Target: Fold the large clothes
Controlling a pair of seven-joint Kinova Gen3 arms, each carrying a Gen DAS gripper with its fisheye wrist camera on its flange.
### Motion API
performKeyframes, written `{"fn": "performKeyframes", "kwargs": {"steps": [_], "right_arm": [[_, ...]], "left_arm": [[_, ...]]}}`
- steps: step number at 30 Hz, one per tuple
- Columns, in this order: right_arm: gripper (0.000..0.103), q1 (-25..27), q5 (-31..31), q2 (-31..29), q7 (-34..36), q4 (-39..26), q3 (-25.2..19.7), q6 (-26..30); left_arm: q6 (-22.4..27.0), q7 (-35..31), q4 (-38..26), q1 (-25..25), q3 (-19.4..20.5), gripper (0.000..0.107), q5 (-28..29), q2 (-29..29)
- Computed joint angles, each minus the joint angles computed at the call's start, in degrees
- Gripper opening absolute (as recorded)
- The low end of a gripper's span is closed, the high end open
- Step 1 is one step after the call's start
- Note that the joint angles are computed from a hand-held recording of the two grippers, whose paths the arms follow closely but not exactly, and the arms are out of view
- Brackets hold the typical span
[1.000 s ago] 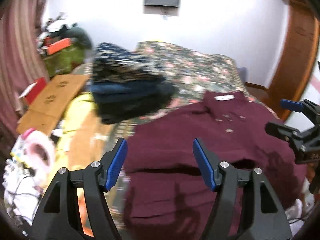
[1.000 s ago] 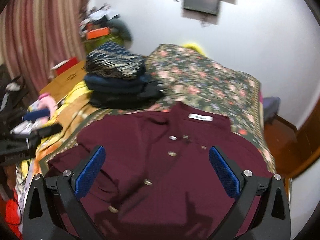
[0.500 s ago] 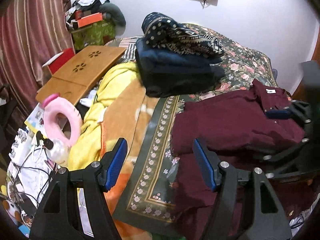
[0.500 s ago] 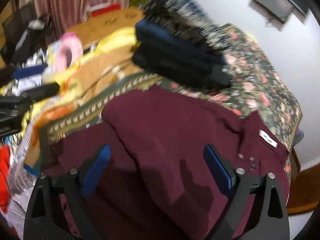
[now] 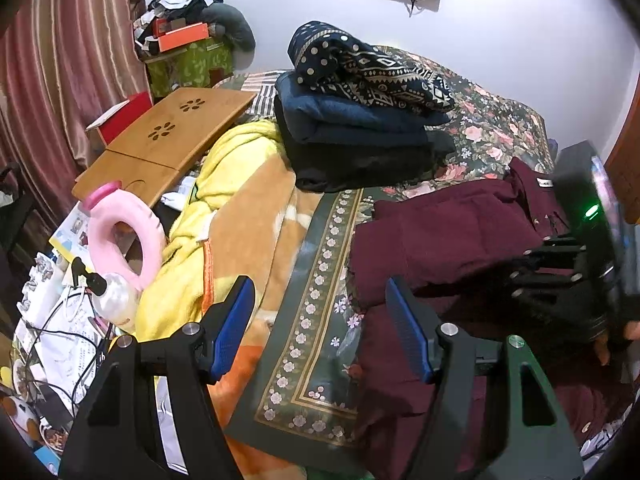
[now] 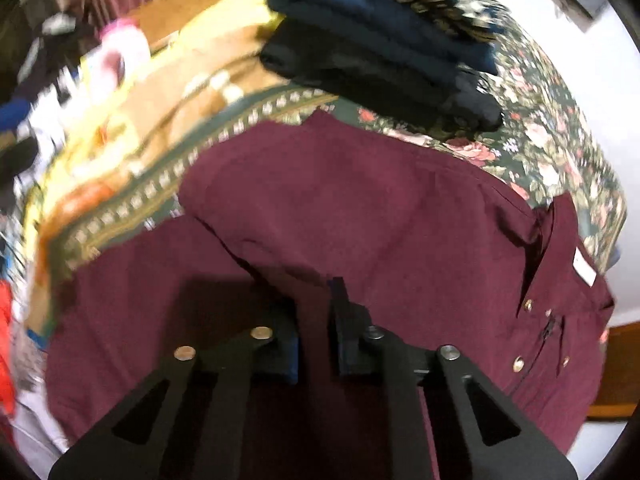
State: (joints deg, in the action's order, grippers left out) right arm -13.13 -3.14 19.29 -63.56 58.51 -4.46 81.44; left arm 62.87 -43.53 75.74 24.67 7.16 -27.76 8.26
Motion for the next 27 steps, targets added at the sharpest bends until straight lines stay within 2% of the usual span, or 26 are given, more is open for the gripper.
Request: {"fn": "performKeyframes", "kwargs": {"steps": [4, 12, 16, 22, 27], "right_arm": [[0.006, 3.98, -5.44, -4.47, -0.52, 1.97, 0.18, -4.56], [0.005, 14.43, -17.68, -9.69, 1.11, 1.48, 2.71, -8.17], [0.005, 18.91, -21.25, -12.54, 1.04, 4.85, 5.16, -11.10], [0.005, 25.36, -23.43, -12.60, -1.79, 8.86, 9.12, -10.04], [0.006, 29.64, -24.81, -10.77, -1.96, 12.67, 9.82, -6.98]], "left_arm": [[0.44, 0.42, -1.05, 0.69, 0.23, 0.067, -0.95, 0.24], [1.94, 0.52, -5.08, 3.97, 0.64, 0.067, -4.15, 1.86], [2.89, 0.23, -7.63, 6.18, 0.48, 0.067, -5.52, 3.30], [4.89, -1.24, -12.50, 9.31, -0.21, 0.067, -5.45, 6.65], [6.69, -3.44, -16.36, 11.02, -1.14, 0.067, -2.93, 9.77]]}}
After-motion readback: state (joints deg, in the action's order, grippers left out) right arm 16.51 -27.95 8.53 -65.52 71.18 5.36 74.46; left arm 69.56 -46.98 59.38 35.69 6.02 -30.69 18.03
